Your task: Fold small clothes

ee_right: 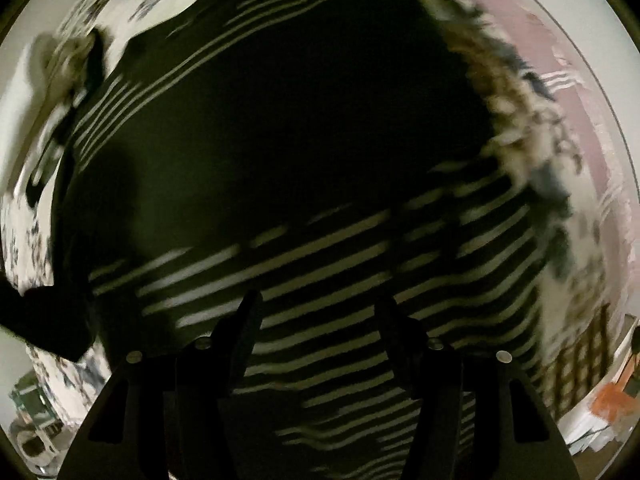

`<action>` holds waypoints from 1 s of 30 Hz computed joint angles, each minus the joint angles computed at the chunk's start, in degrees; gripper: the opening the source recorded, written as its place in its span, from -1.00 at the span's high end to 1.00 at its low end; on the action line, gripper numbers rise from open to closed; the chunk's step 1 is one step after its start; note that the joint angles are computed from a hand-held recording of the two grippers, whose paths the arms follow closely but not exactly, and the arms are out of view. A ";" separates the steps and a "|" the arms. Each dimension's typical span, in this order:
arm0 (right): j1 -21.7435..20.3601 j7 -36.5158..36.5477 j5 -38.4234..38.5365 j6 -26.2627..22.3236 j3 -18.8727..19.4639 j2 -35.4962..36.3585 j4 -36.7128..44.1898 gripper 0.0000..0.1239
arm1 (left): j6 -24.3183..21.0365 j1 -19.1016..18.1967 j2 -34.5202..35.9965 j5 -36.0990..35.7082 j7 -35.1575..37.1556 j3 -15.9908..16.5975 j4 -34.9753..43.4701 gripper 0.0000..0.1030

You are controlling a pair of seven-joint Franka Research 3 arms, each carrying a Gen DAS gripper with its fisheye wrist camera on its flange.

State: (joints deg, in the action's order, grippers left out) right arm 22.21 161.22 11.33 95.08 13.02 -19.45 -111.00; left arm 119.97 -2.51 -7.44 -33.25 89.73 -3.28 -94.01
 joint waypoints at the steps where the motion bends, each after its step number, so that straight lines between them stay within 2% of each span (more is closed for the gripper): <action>1: -0.47 -0.84 -0.17 -0.36 -0.89 -0.95 -1.02 0.03 | 0.14 -2.04 1.58 -0.72 -0.36 -2.16 1.55 0.82; 3: -1.41 -2.62 -0.64 -1.83 -1.99 -2.82 -2.32 0.03 | -0.13 -4.94 4.44 -1.68 -1.19 -5.06 4.25 0.82; 7: -3.54 -6.56 1.90 -3.26 -4.35 -7.92 -6.98 -0.01 | -5.88 -8.43 11.37 -3.21 -3.34 -9.21 10.59 0.71; 9: -4.97 -8.29 3.19 -2.51 -5.12 -10.57 -9.58 -0.06 | -8.57 -9.04 13.49 -2.86 -3.92 -10.38 12.08 0.28; 10: -5.62 -9.09 3.67 -2.21 -5.36 -12.12 -10.76 -0.06 | -9.14 -9.38 13.54 0.08 -4.65 -10.57 12.13 -0.30; 11: -6.31 -9.82 4.06 -1.82 -5.53 -12.94 -11.29 -0.06 | -9.09 -9.32 12.78 1.33 -4.74 -10.59 11.31 -0.57; 14: -8.53 -11.21 4.85 0.92 -5.84 -14.75 -11.68 -0.06 | -7.64 -7.28 8.39 2.97 -3.55 -8.58 5.37 -0.57; 16: -10.61 -14.57 4.68 2.94 -7.41 -16.85 -13.34 -0.06 | -6.57 -5.32 5.44 8.10 -4.95 -6.33 1.72 -0.57; 20: -13.35 -20.63 4.07 8.10 -9.66 -14.11 -11.03 -0.06 | -4.78 -1.57 2.89 21.75 -8.78 -3.38 -3.10 -0.57; 21: -14.14 -24.32 3.88 9.50 -11.49 -12.64 -10.77 -0.06 | -4.85 -0.68 2.26 23.19 -8.70 -2.65 -4.69 -0.57; 22: -15.01 -27.79 3.46 8.35 -13.14 -12.08 -10.59 -0.06 | -4.97 0.09 2.47 24.71 -8.96 -2.14 -5.28 -0.57; 23: -15.46 -30.02 3.06 9.32 -13.11 -9.52 -8.61 -0.06 | -4.80 0.96 3.63 27.27 -9.61 -1.76 -5.15 -0.57; 26: -15.96 -36.15 -0.44 7.92 -11.91 -2.02 -3.45 -0.06 | -3.97 1.65 6.68 31.30 -10.18 -2.23 -4.73 -0.57; 28: -15.04 -41.41 0.43 7.56 -11.95 1.79 -0.94 -0.06 | -3.18 1.67 7.78 33.04 -9.59 -2.73 -5.06 -0.57; 30: -13.09 -49.78 2.28 3.78 -11.97 6.19 3.22 -0.06 | -2.42 1.37 8.94 34.46 -8.89 -3.34 -4.81 -0.57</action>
